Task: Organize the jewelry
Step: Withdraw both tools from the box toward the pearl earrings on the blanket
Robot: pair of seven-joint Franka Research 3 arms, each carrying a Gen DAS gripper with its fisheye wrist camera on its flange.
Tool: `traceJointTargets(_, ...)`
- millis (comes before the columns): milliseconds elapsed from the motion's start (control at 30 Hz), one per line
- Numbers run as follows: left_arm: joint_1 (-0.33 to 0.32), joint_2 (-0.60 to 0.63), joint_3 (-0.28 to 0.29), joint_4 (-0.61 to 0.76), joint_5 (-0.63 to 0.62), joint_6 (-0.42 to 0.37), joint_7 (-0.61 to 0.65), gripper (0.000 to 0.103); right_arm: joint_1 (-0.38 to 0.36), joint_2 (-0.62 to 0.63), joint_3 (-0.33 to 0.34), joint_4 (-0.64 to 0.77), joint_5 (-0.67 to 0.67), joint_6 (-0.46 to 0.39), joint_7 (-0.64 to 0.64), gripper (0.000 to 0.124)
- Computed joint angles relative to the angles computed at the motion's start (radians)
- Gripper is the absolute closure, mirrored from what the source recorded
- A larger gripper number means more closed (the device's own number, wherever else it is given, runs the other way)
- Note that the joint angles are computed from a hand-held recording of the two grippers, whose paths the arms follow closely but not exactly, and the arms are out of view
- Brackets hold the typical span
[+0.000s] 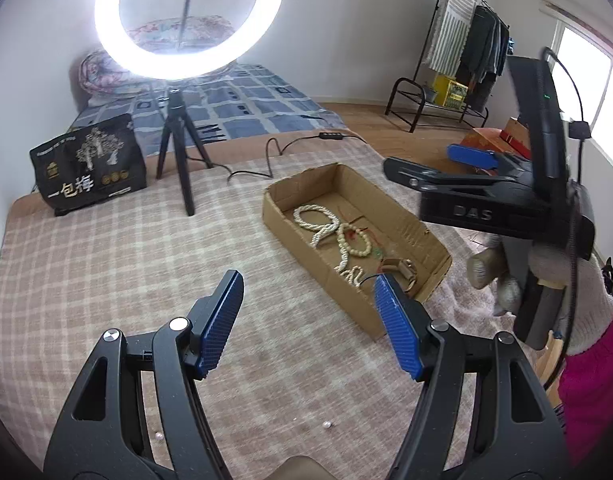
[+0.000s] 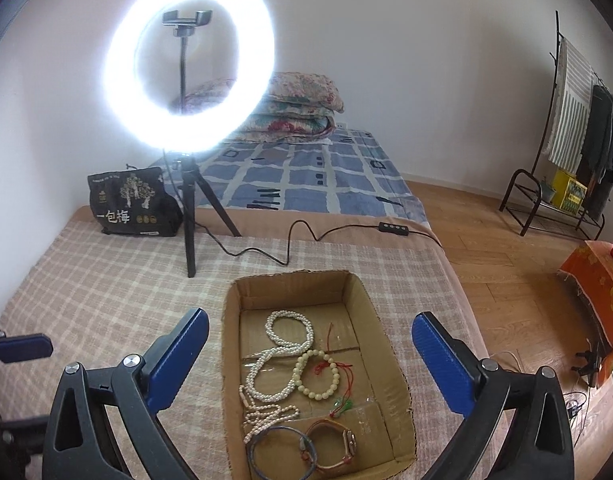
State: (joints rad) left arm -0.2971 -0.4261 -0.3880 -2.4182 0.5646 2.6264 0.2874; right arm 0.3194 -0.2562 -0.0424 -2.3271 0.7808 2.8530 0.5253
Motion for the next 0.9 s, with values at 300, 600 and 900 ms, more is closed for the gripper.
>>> traceJointTargets(300, -0.032, -0.187, 0.023, -0.144, -0.068, -0.059, 0.014, 0.033, 0.052, -0.150, -0.036, -0.122, 0.025, -0.054, -0.099, 0.021)
traceJointTargets(600, -0.067, -0.381, 0.046, -0.291, -0.149, -0.149, 0.032, 0.033, 0.060, -0.296, -0.044, -0.288, -0.002, -0.150, -0.154, 0.021)
traceJointTargets(900, -0.126, -0.500, 0.054, -0.398, -0.224, -0.255, 0.058, 0.033, 0.085, -0.414, -0.063, -0.444, -0.019, -0.214, -0.198, 0.031)
